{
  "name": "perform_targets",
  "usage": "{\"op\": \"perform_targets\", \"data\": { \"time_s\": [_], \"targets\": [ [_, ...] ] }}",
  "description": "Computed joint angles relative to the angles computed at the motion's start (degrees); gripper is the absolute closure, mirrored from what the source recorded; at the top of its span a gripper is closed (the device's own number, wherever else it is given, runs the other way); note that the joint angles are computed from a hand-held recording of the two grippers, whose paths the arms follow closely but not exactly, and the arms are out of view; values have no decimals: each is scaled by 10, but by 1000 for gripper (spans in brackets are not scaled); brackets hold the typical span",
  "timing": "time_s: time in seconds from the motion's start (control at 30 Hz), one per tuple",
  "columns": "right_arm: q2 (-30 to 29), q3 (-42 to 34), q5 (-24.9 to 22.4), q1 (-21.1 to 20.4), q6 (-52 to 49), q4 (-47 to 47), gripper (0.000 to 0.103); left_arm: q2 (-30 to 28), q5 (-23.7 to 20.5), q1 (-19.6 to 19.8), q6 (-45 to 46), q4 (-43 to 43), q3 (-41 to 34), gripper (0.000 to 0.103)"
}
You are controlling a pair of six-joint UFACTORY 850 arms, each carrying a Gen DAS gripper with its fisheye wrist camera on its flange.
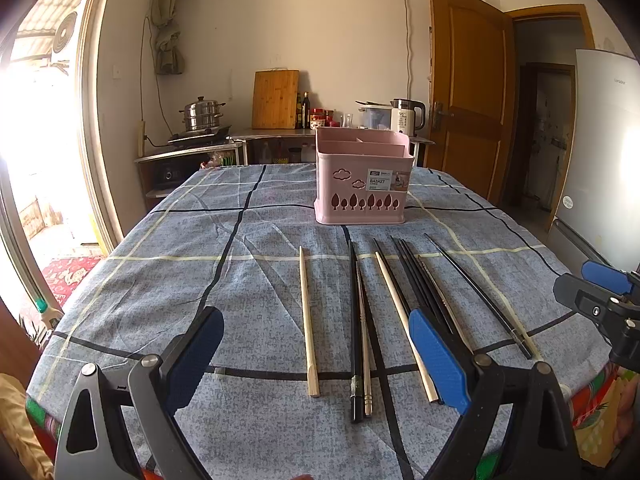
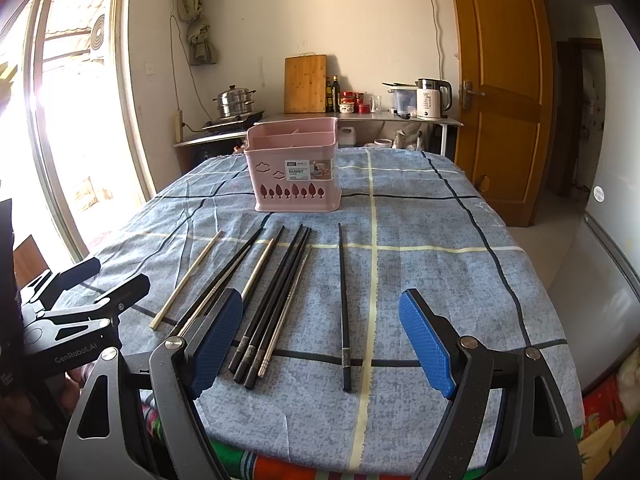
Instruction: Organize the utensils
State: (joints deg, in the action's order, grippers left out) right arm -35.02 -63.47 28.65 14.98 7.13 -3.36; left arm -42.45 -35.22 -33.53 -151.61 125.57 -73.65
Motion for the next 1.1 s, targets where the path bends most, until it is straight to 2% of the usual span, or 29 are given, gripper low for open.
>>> {"op": "perform_targets", "data": {
  "time_s": [1.1],
  "targets": [
    [-4,-3,0,0,3,-3,22,5,2,-3,-1,2,5,8]
  ]
}}
